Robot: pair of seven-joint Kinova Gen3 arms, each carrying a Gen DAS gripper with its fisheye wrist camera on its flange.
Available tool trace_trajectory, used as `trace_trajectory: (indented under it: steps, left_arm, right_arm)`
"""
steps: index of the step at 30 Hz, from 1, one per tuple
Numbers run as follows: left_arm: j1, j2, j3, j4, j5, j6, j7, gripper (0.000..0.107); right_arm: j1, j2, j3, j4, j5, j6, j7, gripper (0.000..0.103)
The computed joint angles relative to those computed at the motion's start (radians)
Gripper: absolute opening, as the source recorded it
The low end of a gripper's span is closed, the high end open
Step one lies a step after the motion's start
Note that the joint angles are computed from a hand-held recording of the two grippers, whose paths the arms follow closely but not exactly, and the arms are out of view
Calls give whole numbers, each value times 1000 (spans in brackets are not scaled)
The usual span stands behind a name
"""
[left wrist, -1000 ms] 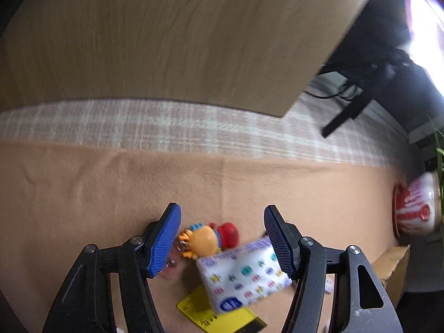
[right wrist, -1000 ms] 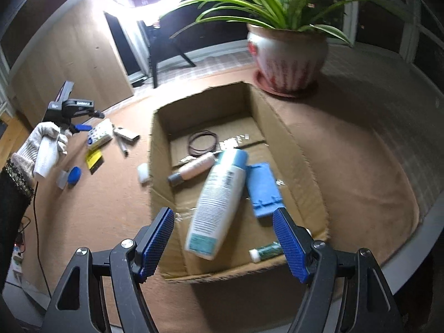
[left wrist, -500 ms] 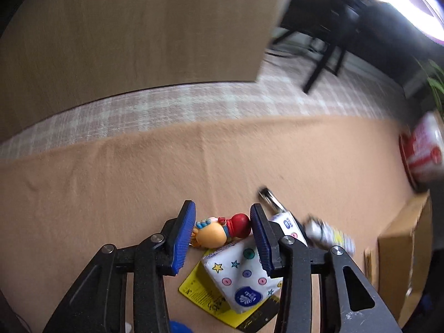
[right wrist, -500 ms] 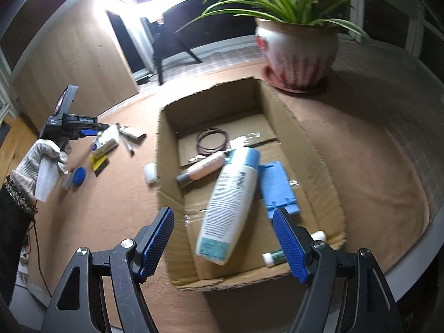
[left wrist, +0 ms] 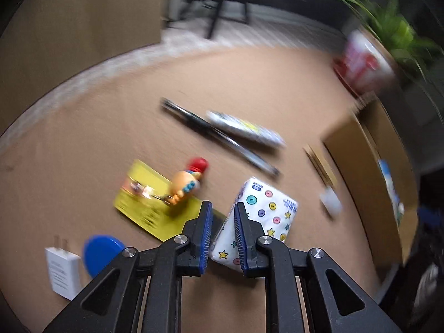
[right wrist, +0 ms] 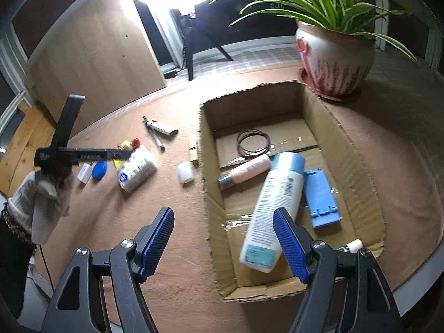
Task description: Organize objects
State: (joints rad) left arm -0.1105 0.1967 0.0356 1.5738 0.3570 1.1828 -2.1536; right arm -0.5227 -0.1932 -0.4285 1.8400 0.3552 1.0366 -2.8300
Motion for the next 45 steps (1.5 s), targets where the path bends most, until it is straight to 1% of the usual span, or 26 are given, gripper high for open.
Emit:
trace_trajectory:
  steps: [2,3,6,8,10,11,13,14,16,18,21,24,26,28,29,30,31,32,34,39,43,45]
  left_arm:
    - [-2,-18,-1,10,13,2,5,18]
    - [-12,-22,-4,8,39,10,4,18]
    - [-19,-29,-13,2,66,-14,28,18]
    - [-23,-10,-15,-15,79,-28,53,18]
    - [-8,24,-11,-37,50,-50,85,21]
    - [4,41,-7,-51,20,-50,106,21]
    - [6,58,-1,-57,8,-52,125,21]
    - [5,65,1,-58,5,-55,133,21]
    - [11,66,0,-48,-15,-84,155,26]
    - [17,75,4,-51,-41,-92,164,26]
    - [-7,79,21,-51,-15,-69,108,25]
    - [-17,45,34,-23,14,-46,29,25]
    - [-10,23,35,-9,23,-34,-2,24]
    - [-7,1,34,9,41,-14,-38,19]
    - [-15,-11,44,28,51,3,-58,19]
    - [-4,-29,40,48,44,4,-67,19]
    - [23,-44,23,68,35,-11,-70,19]
    - [31,-74,19,103,35,-27,-88,19]
    - [25,-98,12,134,60,-20,-111,19]
    - [3,-166,-36,226,130,13,-170,17]
    - [-26,-221,-84,298,158,52,-184,17]
    - [-37,-238,-101,328,163,55,-186,18]
  right_arm:
    - [-3,4,-3,-5,2,-2,1,70]
    - [-5,5,-5,-6,3,-3,-2,70]
    - [-9,1,-7,-1,0,-4,-8,70]
    - [-10,-2,-5,3,-6,-7,-9,70]
    - [-9,-6,-3,8,-14,-9,-10,70]
    - [-8,-8,-4,9,-16,-9,-11,70]
    - [-5,-13,-9,11,-16,-6,-17,70]
    - [-4,-14,-9,12,-18,-6,-17,70]
    - [-2,-16,-5,14,-29,-12,-13,70]
    - [0,-16,-3,16,-37,-20,-8,70]
    - [1,-9,0,14,-45,-36,5,70]
    - [-1,2,5,9,-50,-53,17,70]
    - [-4,12,9,2,-51,-67,30,70]
    - [-9,21,13,-5,-50,-77,40,70]
    - [-12,26,14,-10,-49,-84,45,70]
    - [-15,32,17,-13,-50,-92,52,70]
    - [-19,38,19,-17,-50,-97,55,70]
    - [-21,43,23,-21,-52,-101,58,70]
    - [-28,54,31,-26,-58,-115,68,70]
    - [-40,73,59,-32,-97,-161,104,70]
    - [-46,97,80,-35,-141,-200,137,70]
    - [-49,113,93,-36,-173,-224,161,70]
